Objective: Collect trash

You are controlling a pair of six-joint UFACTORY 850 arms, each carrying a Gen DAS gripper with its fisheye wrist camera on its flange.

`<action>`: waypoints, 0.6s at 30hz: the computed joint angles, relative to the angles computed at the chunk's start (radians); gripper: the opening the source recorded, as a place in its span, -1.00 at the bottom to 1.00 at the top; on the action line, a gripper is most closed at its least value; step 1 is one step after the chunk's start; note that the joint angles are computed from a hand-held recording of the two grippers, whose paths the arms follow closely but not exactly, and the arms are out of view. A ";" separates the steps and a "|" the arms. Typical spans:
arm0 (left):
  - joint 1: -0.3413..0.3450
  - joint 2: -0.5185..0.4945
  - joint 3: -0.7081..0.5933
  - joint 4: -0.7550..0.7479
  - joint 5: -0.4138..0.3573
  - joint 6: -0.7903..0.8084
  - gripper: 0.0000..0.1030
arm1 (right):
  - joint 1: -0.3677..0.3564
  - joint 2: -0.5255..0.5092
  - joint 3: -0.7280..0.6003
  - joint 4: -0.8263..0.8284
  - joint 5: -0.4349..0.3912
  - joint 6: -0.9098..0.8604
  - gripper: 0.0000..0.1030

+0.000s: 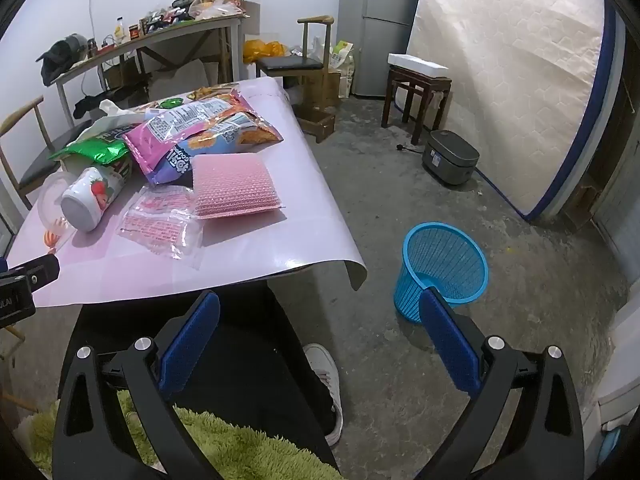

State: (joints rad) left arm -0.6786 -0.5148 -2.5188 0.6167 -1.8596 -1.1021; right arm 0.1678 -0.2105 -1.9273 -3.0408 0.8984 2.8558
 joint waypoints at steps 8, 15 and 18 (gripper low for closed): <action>-0.004 -0.019 -0.033 0.015 -0.006 0.004 0.86 | -0.001 0.000 -0.002 0.000 0.000 0.002 0.88; 0.001 0.035 0.068 -0.002 0.032 -0.023 0.86 | -0.001 -0.011 -0.021 0.002 0.009 0.006 0.88; 0.001 0.044 0.084 -0.003 0.039 -0.027 0.86 | 0.000 -0.009 -0.018 0.002 0.007 0.008 0.88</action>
State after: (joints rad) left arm -0.6773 -0.4704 -2.4347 0.6134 -1.8207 -1.1286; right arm 0.1677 -0.2199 -1.9450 -3.0387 0.9053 2.8635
